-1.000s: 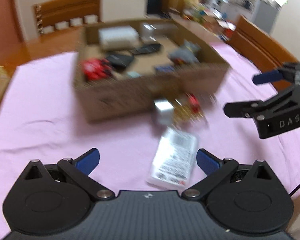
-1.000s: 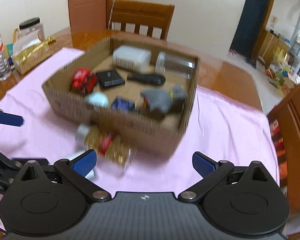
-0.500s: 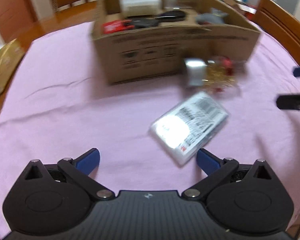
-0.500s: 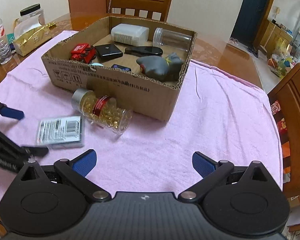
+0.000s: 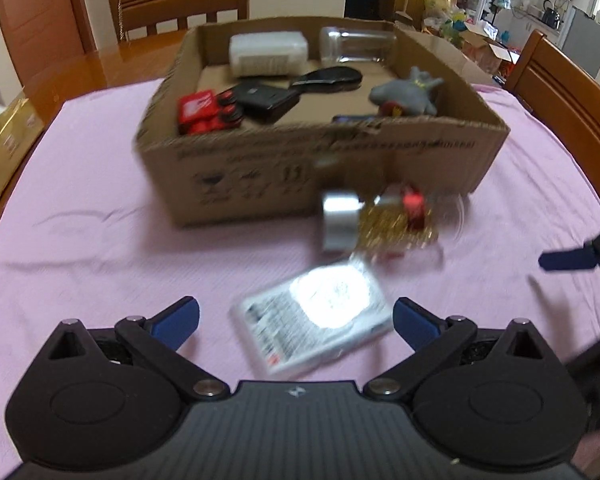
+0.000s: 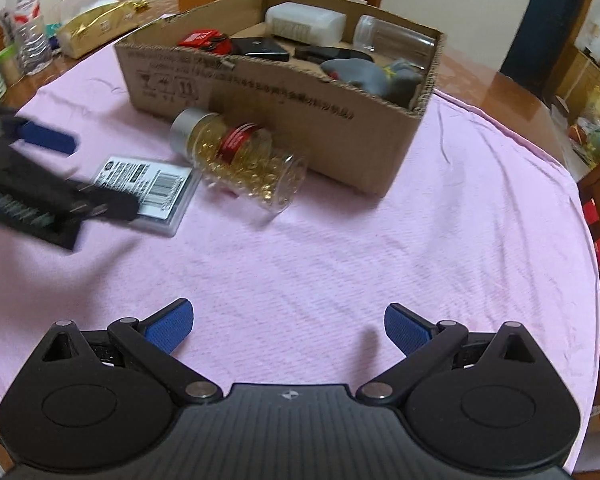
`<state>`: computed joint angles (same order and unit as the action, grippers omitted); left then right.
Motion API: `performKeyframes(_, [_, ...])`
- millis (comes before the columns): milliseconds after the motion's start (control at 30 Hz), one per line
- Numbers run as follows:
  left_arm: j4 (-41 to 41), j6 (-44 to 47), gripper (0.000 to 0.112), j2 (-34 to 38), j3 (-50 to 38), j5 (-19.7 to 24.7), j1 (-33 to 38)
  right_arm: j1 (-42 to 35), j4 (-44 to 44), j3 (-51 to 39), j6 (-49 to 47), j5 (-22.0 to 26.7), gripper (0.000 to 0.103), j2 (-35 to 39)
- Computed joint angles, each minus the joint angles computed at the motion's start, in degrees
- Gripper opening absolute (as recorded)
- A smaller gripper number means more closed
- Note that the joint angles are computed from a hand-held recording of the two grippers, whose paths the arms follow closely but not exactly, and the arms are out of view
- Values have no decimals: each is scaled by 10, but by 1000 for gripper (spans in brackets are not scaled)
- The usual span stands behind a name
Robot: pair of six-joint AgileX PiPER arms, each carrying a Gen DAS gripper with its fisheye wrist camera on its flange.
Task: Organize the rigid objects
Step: 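Move both tools toward the white card pack and gold capsule jar, then grasp the white card pack with the left tool while the right tool grasps the capsule jar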
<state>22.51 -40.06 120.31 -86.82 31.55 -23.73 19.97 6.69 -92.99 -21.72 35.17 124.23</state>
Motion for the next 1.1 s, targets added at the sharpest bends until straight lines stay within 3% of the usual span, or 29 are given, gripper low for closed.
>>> performKeyframes(200, [43,-52,102,60,-87,64,-21,-5,33,16,-38,-9,103,1])
performKeyframes(400, [65,-87,103,46,-53,75,-20,-9,49,12,-33,0,103,3])
performKeyframes(700, [60,-101,103,15,7,34,2,-3,31,7,4,-1,103,6])
performKeyframes(867, [49,-63,101,15,8,18,3,2,21,19,28,-18,103,2])
performKeyframes(967, [32,-33,90,11,12,3,10,7,8,20,53,-23,103,2])
performKeyframes(1100, [-2,23,90,5,18,-4,22,16,-18,23,98,-28,103,0])
